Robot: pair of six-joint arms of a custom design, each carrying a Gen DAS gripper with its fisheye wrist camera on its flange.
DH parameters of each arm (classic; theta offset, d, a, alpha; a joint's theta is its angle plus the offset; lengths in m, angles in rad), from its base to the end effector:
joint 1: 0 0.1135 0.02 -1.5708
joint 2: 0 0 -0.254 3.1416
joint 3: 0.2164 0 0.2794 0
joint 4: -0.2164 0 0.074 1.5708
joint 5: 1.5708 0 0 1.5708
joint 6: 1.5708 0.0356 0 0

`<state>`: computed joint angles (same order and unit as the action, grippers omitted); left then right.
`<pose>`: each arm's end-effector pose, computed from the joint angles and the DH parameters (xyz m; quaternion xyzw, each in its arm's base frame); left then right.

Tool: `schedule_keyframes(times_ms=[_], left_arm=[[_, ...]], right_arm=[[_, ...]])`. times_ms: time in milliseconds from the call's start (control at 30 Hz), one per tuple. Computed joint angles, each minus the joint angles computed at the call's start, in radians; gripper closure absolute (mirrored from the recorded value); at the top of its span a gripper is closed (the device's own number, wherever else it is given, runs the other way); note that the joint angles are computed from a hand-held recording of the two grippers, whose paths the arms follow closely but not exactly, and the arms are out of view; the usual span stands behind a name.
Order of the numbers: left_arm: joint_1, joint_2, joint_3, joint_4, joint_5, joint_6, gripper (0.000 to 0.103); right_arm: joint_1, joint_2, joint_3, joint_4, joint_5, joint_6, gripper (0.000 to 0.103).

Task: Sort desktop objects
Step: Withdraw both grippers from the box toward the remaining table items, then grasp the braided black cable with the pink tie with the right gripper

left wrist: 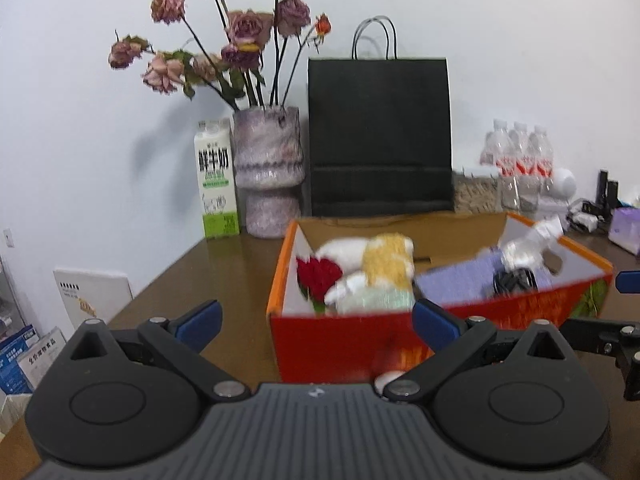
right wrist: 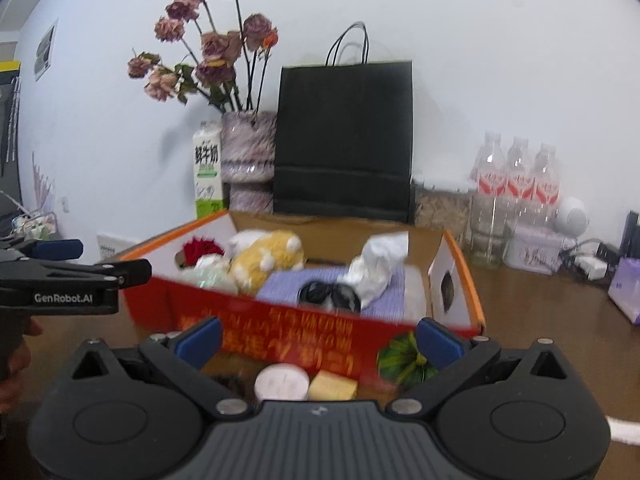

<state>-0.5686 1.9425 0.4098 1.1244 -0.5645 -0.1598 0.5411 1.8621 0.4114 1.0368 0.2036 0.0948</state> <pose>0.2446 -0.1337 0.0384 0.0132 0.8170 0.0297 0.5757 0.2479 0.1406 0.0493 -0.1302 0.8246 0.0892 0.5432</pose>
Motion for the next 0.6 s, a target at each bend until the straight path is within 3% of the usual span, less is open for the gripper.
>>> schedule_keyframes(times_ms=[300, 600], left_arm=[[0.014, -0.057, -0.09, -0.04, 0.074, -0.033, 0.0], [0.022, -0.099, -0.143, -0.079, 0.109, -0.04, 0.0]], right_arm=[[0.033, -0.06, -0.081, -0.094, -0.088, 0.027, 0.0], [0.076, -0.052, -0.033, -0.245, -0.094, 0.015, 0.0]])
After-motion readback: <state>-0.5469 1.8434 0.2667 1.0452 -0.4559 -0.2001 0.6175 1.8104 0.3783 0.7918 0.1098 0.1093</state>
